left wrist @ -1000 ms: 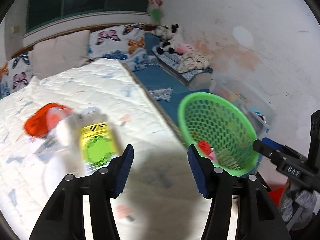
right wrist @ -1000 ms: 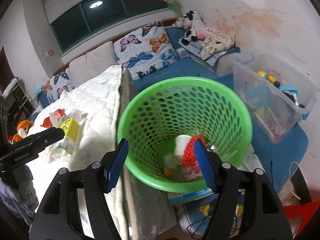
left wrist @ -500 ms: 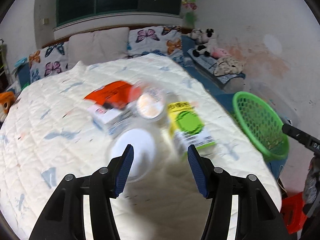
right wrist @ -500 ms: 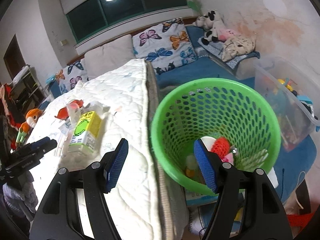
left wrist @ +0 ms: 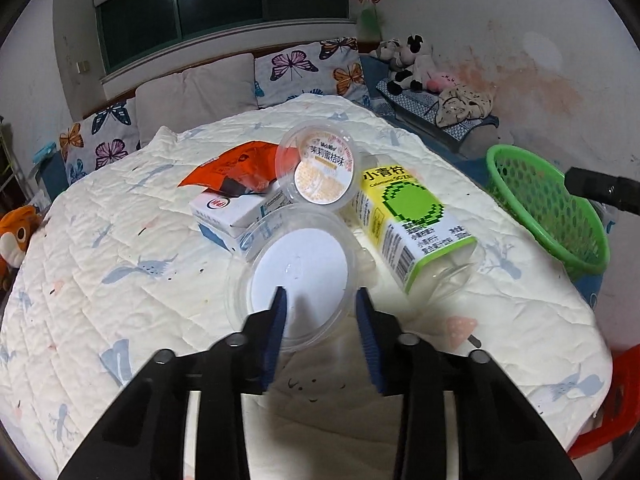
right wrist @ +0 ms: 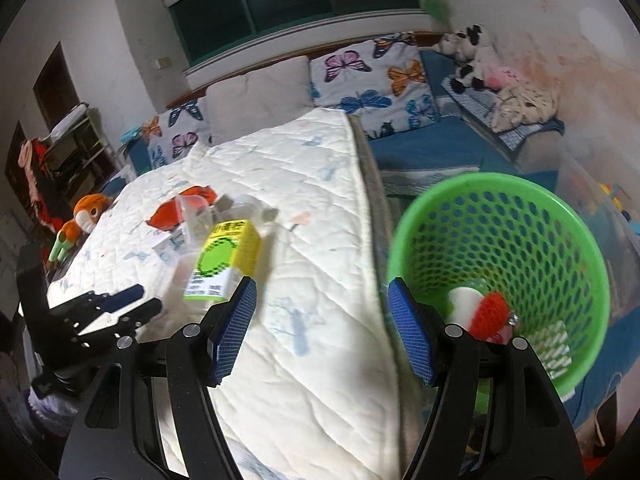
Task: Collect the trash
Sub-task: 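Grasp a clear plastic cup with the right tool while the left grasps a round clear container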
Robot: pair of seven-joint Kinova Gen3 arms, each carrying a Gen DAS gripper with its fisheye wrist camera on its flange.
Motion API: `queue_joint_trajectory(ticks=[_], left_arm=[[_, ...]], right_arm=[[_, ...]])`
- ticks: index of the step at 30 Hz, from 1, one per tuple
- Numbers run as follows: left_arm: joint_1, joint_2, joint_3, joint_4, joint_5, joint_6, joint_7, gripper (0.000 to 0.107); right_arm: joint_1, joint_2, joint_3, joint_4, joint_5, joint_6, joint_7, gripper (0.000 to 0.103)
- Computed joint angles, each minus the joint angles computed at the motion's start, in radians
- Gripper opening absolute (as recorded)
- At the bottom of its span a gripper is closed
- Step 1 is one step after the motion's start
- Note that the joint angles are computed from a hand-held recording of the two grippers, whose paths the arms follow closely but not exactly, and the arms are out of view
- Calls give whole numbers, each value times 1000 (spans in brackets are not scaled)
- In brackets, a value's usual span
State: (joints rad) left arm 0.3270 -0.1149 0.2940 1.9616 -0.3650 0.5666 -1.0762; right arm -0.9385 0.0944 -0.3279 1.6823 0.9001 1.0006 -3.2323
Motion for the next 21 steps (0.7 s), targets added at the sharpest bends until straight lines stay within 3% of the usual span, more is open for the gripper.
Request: queue_joint_trajectory(ticks=[2,7,14,21], left_arm=[[4,-3,-18,6,35,-15,-33,17],[-5,-29,-23,31,62,-51,-63,5],[-19,-78,-53,53,165,-72,-153,5],[-31,-130,-121,58,325,-71,-293,5]], right_arm=[[3,16,3,-22,-5,-16,29,68],[-5,60,26,-78,-20,-53,109,68],[-30,122,74,-155,-48,-111,216,68],[-41,194,129,-254,-119,-168,348,60]])
